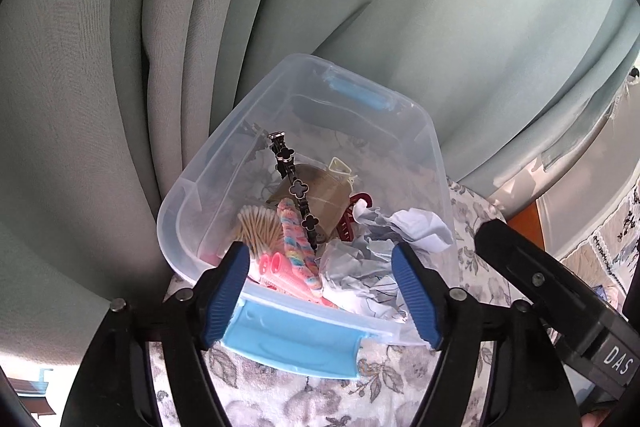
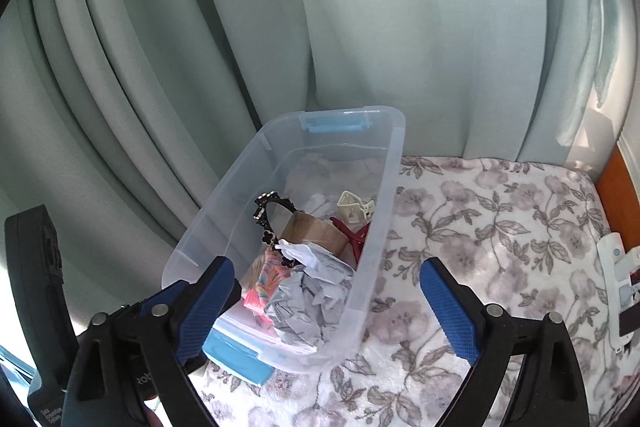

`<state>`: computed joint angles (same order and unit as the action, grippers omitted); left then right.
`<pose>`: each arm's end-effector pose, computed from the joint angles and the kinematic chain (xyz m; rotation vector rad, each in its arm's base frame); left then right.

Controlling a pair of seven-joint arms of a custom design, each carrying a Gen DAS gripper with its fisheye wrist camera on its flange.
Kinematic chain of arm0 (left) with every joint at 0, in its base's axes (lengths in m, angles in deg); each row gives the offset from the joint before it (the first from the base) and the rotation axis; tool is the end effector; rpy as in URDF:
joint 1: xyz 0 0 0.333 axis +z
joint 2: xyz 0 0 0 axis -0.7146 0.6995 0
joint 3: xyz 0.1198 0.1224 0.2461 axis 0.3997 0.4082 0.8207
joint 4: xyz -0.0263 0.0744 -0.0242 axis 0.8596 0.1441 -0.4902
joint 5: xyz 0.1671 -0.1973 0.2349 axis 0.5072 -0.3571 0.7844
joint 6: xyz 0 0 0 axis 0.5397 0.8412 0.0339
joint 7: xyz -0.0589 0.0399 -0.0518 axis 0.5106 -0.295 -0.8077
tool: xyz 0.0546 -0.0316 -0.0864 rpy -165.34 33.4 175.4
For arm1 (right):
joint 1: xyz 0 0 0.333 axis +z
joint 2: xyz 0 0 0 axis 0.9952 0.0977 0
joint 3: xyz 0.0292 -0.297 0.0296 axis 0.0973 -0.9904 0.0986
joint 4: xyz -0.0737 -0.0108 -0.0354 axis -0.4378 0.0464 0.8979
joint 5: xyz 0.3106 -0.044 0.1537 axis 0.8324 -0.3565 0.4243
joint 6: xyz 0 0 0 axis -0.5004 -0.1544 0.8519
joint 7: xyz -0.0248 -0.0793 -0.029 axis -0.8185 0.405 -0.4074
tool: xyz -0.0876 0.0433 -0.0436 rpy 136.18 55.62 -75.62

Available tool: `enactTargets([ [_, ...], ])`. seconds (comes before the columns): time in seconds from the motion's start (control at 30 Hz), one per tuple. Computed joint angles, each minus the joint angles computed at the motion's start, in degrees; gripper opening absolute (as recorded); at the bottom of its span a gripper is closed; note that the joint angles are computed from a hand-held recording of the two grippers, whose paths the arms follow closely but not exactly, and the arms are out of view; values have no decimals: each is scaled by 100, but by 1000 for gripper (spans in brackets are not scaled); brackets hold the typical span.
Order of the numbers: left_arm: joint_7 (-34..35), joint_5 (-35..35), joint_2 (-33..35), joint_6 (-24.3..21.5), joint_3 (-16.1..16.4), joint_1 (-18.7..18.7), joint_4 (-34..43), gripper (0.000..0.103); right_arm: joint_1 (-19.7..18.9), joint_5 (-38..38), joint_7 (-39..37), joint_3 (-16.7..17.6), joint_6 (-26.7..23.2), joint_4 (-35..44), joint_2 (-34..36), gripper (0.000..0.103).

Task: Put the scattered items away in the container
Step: 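Withdraw both open tools from the box back over the bed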

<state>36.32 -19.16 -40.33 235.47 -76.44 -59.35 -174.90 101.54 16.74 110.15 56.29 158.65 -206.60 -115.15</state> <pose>0.4214 -0.2915 0.4756 -2.1383 1.6185 -0.9389 0.3960 0.0377 0.5391 -1.8000 1.5201 -0.3353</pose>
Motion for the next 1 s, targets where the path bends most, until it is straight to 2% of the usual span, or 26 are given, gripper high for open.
enactTargets([
  [0.23, 62, -28, -15, -623, -126, -180, 252, 80, -122, -8, -96, -149, -61, -267, -399, 103],
  [0.37, 47, 62, -8, -976, -191, -310, 405, 89, -206, -5, -134, -263, -105, -395, -591, 103],
  [0.7, 117, 162, 221, -1782, -274, -702, 937, 90, -676, -349, 15, -347, -473, -655, -982, 103],
  [1.0, 179, 253, 424, -2146, -273, -1051, 1271, 90, -934, -322, -55, -573, -828, -782, -1228, 103],
])
